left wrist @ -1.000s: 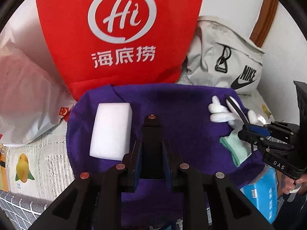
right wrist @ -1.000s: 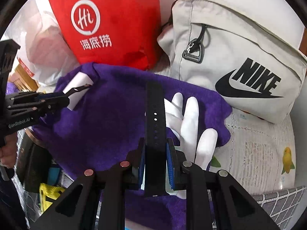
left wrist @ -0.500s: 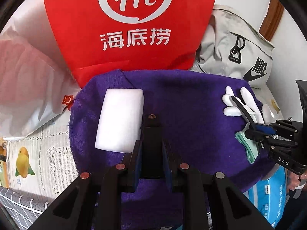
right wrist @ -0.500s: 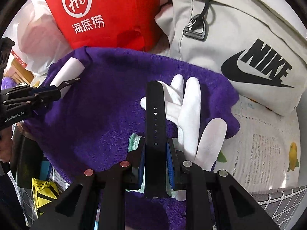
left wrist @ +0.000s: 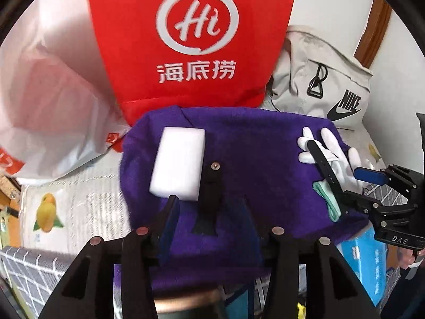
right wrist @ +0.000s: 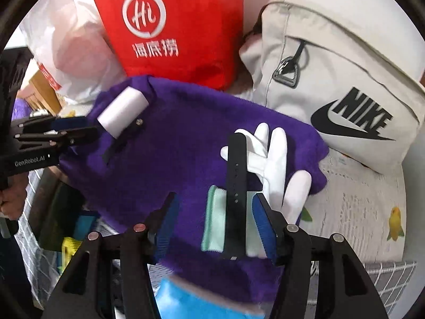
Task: Organize soft objects
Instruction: 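Move the right gripper back toward the white wipes while the left gripper withdraws, then grasp the white tissue with the right gripper while the left gripper reaches for the mesh bag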
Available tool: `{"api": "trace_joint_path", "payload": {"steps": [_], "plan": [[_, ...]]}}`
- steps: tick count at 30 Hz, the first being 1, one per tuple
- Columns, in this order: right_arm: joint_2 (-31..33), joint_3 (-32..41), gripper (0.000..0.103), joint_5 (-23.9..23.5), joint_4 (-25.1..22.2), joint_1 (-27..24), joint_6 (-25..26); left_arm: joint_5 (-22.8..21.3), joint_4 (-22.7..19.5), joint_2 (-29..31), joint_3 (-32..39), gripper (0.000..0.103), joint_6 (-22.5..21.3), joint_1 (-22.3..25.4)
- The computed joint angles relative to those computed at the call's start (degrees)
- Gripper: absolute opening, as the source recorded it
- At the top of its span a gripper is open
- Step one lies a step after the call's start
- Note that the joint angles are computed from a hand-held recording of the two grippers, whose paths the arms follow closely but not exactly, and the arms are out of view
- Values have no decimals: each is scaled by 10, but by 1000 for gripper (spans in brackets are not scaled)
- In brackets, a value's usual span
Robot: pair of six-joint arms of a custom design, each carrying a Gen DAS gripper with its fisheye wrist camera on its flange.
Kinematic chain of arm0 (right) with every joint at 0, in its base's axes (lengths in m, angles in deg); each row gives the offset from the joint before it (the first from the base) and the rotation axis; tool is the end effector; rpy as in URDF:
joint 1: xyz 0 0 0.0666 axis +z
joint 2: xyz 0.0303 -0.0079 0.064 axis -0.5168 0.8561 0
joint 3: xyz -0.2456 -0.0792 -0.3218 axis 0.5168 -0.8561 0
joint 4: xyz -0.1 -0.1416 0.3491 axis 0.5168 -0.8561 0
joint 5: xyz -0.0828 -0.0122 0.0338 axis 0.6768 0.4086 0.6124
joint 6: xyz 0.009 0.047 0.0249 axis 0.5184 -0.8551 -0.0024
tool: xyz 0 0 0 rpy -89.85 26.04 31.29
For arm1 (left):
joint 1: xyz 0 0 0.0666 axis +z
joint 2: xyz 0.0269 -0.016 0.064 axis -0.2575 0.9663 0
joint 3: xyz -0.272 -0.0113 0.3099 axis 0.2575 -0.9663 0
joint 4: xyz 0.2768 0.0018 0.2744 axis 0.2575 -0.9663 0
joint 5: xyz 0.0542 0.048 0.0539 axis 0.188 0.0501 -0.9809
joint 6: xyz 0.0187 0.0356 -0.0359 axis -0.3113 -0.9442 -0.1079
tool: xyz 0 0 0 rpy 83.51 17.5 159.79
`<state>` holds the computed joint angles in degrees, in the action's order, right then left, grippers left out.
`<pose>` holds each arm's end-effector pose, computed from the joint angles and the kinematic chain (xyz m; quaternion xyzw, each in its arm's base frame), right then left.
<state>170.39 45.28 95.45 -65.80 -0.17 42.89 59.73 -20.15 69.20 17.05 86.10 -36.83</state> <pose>0.5526 0.3267 0.3212 -0.0736 0.9688 0.0585 0.2294 0.6031 -0.2452 0.3499 0.1552 0.9554 -0.0847 0.2365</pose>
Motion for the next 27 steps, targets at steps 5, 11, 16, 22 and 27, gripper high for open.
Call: {"api": "trace_joint_path", "payload": {"steps": [5, 11, 16, 22, 27], "plan": [[-52, -49, 57, 3, 28, 21, -20, -7, 11, -51, -55, 49, 6, 6], [-87, -86, 57, -2, 44, 56, -49, -5, 29, -115, -130, 49, 16, 12], [-112, -119, 57, -6, 66, 87, -63, 5, 40, -165, -190, 49, 29, 20], [-109, -133, 52, -20, 62, 118, -62, 14, 50, -212, -244, 49, 35, 29], [-91, -134, 41, -34, 49, 131, -73, 20, 53, -233, -271, 49, 38, 32]]}}
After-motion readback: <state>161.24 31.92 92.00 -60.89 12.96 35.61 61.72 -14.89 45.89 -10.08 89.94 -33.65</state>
